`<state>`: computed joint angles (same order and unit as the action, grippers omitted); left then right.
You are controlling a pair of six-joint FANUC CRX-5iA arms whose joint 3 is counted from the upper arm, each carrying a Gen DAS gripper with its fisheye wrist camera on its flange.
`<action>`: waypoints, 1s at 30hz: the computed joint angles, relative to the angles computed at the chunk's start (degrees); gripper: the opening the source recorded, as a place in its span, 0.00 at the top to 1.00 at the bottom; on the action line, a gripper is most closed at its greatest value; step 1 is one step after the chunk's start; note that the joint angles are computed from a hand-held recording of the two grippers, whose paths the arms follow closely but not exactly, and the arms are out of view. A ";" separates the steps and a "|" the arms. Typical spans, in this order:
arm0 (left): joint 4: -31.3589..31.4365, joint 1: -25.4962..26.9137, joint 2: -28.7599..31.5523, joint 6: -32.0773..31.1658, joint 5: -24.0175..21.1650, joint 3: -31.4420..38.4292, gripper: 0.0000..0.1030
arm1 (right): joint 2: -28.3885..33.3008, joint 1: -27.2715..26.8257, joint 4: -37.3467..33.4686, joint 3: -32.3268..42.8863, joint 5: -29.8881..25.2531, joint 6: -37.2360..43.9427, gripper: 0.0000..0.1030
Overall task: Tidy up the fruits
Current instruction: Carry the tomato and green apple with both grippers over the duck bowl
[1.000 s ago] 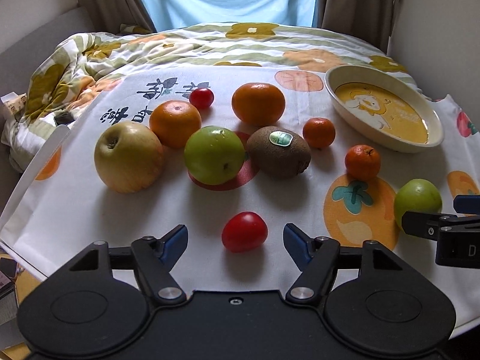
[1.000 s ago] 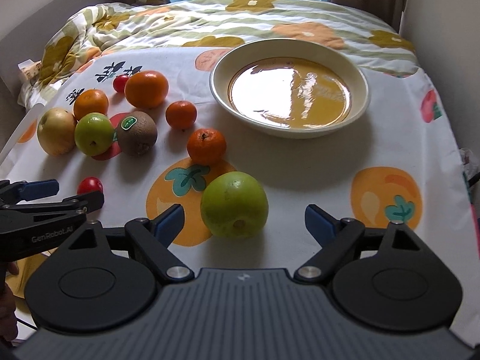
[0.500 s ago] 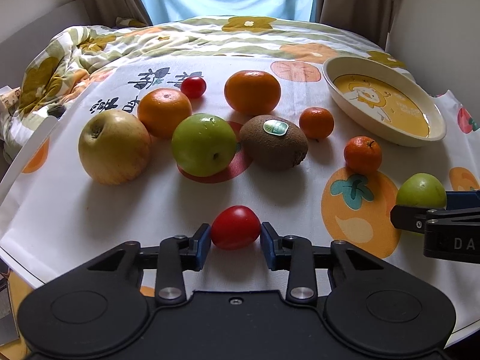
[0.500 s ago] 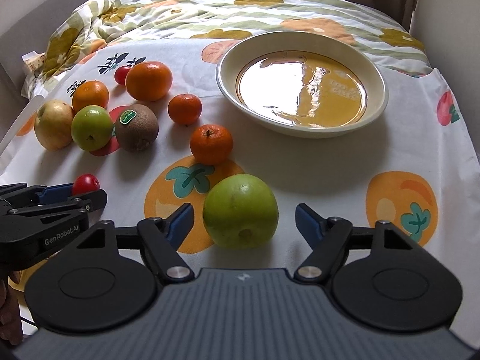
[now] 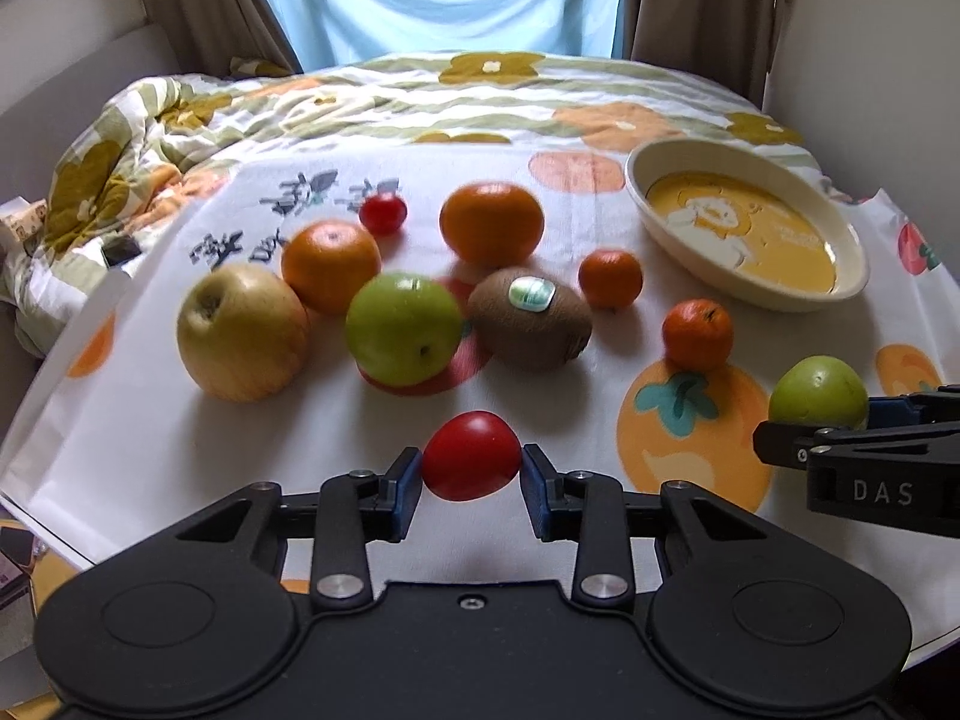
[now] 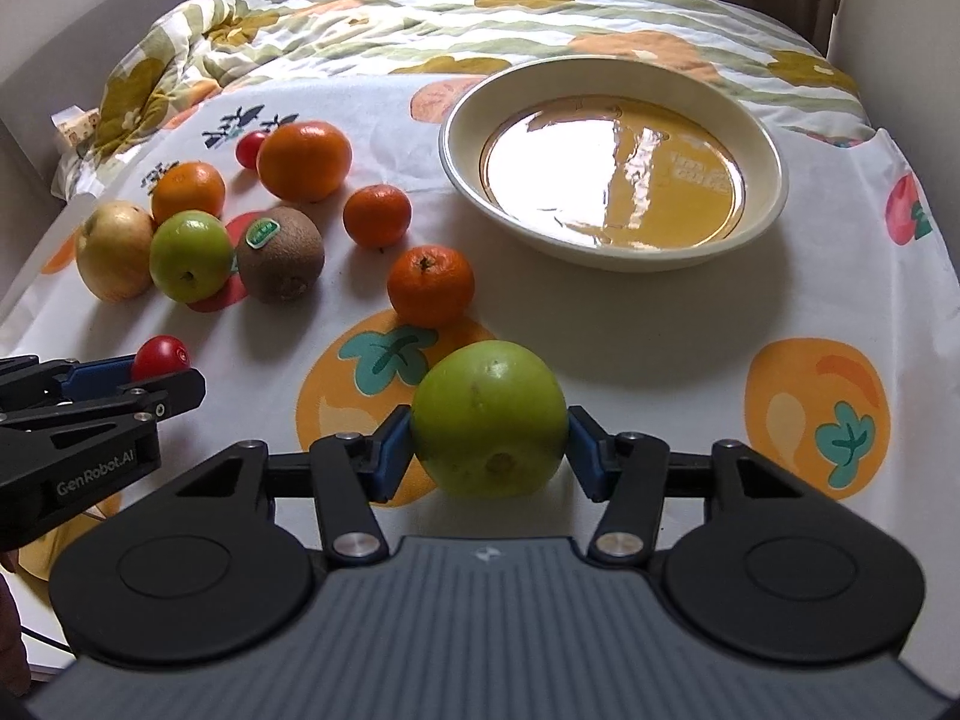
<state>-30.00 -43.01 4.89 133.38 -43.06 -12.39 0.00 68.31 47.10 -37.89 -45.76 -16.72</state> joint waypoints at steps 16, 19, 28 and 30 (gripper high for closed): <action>-8.22 -4.09 -2.48 -0.70 -3.79 10.48 0.62 | -9.30 0.11 3.59 0.91 -9.36 2.38 0.33; -6.22 -2.41 -0.98 -5.00 -1.59 12.80 0.62 | -10.13 -1.63 4.65 1.23 -10.01 2.57 0.33; 6.71 4.13 8.39 -22.07 7.48 18.78 0.62 | -7.64 -9.98 5.94 3.97 -9.81 4.18 0.33; 10.73 5.40 11.41 -26.81 8.79 20.52 0.62 | -6.61 -11.98 5.62 4.62 -9.43 4.62 0.33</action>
<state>-19.27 -37.61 16.29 106.57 -34.26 8.13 -6.61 56.33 52.72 -33.27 -55.19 -12.10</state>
